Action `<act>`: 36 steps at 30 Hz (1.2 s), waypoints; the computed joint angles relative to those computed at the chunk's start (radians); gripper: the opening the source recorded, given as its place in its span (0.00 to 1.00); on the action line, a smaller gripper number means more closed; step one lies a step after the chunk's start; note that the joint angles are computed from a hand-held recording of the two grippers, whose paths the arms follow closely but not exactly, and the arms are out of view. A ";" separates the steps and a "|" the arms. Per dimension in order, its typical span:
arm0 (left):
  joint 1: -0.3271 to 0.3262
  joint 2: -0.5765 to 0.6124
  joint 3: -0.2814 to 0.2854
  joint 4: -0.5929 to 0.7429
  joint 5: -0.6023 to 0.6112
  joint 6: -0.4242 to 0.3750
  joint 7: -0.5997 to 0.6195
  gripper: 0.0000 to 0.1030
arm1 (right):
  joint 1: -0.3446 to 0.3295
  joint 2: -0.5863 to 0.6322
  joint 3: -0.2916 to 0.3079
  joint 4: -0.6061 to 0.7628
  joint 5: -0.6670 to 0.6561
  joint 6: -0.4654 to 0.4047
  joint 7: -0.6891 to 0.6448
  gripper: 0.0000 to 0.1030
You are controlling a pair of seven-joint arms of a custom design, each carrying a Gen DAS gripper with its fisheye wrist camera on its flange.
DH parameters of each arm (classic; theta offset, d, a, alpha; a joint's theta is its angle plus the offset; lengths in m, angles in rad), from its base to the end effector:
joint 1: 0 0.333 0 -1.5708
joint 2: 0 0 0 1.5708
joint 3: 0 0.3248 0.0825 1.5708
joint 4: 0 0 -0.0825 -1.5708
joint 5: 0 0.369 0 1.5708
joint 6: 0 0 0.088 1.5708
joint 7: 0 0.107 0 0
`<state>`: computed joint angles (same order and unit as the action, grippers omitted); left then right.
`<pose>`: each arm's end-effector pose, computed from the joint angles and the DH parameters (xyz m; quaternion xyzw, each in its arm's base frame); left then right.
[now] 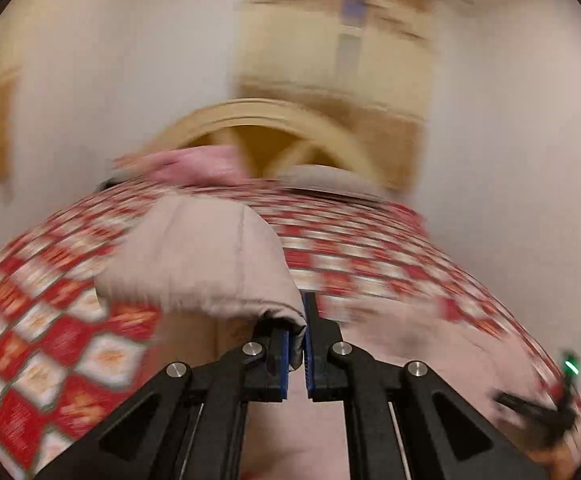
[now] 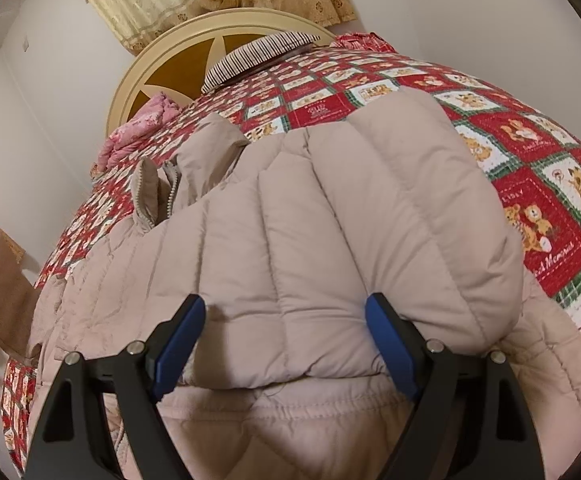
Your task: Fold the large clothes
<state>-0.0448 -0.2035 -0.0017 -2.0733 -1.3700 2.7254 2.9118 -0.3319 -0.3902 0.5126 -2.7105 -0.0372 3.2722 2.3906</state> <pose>0.5229 0.0121 0.6057 -0.4831 0.6633 -0.5124 0.2532 0.4149 0.0903 0.4610 -0.4414 0.7802 -0.2149 0.3876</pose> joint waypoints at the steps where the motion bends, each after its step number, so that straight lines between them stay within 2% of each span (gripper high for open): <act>1: -0.017 -0.024 -0.017 -0.024 0.020 -0.040 -0.005 0.05 | 0.006 0.002 -0.006 -0.002 0.001 0.006 -0.001 0.82; 3: -0.053 -0.045 -0.050 -0.065 0.088 -0.093 -0.061 0.05 | 0.023 0.006 -0.024 -0.008 0.009 0.022 -0.006 0.82; 4: -0.073 -0.048 -0.074 -0.090 0.127 -0.083 -0.086 0.05 | 0.030 0.007 -0.029 -0.011 0.016 0.028 -0.009 0.82; 7: -0.118 -0.024 -0.170 -0.180 0.338 0.048 -0.196 0.05 | 0.057 0.014 -0.052 -0.019 0.042 0.050 -0.030 0.82; 8: -0.112 -0.010 -0.204 -0.209 0.461 0.066 -0.276 0.06 | 0.065 0.017 -0.059 -0.020 0.052 0.055 -0.038 0.82; 11: -0.093 -0.005 -0.255 -0.277 0.704 0.108 -0.443 0.06 | 0.073 0.018 -0.061 -0.021 0.081 0.056 -0.064 0.82; 13: -0.081 -0.011 -0.264 -0.302 0.806 0.133 -0.516 0.07 | 0.092 0.023 -0.078 -0.024 0.096 0.068 -0.078 0.82; 16: -0.106 -0.041 -0.221 -0.321 0.840 0.098 -0.529 0.11 | 0.120 0.029 -0.100 -0.030 0.127 0.083 -0.101 0.82; 19: -0.112 -0.093 -0.216 -0.367 0.941 0.115 -0.573 0.13 | 0.132 0.030 -0.102 -0.030 0.158 0.087 -0.123 0.82; 20: -0.132 -0.127 -0.198 -0.397 0.937 0.123 -0.570 0.13 | 0.138 0.031 -0.106 -0.031 0.166 0.089 -0.129 0.82; 21: -0.172 -0.162 -0.148 -0.420 0.897 0.113 -0.542 0.18 | 0.147 0.033 -0.114 -0.031 0.173 0.092 -0.135 0.82; 23: -0.237 -0.183 -0.057 -0.427 0.833 0.083 -0.515 0.43 | 0.179 0.037 -0.142 -0.036 0.187 0.106 -0.145 0.82; 24: -0.246 -0.203 -0.031 -0.440 0.814 0.083 -0.520 0.66 | 0.195 0.039 -0.156 -0.038 0.195 0.114 -0.150 0.82; 25: -0.249 -0.225 -0.013 -0.462 0.795 0.106 -0.531 0.77 | 0.226 0.042 -0.186 -0.043 0.200 0.127 -0.153 0.82; 28: -0.276 -0.242 0.069 -0.487 0.725 0.184 -0.543 0.77 | 0.327 0.042 -0.290 -0.059 0.215 0.156 -0.153 0.82; 30: -0.251 -0.201 0.087 -0.461 0.710 0.213 -0.601 0.77 | 0.389 -0.001 -0.347 -0.084 0.235 0.146 -0.129 0.82; 32: -0.252 -0.154 0.127 -0.435 0.652 0.234 -0.645 0.77 | 0.381 -0.056 -0.323 -0.112 0.270 0.132 -0.105 0.81; 33: -0.248 -0.126 0.145 -0.417 0.619 0.213 -0.669 0.77 | 0.386 -0.090 -0.313 -0.134 0.287 0.139 -0.085 0.81; 35: -0.245 -0.076 0.182 -0.380 0.524 0.132 -0.666 0.77 | 0.469 -0.117 -0.373 -0.168 0.271 0.203 -0.059 0.81; 36: -0.257 -0.063 0.204 -0.366 0.454 0.106 -0.622 0.77 | 0.502 -0.122 -0.392 -0.171 0.258 0.220 -0.053 0.81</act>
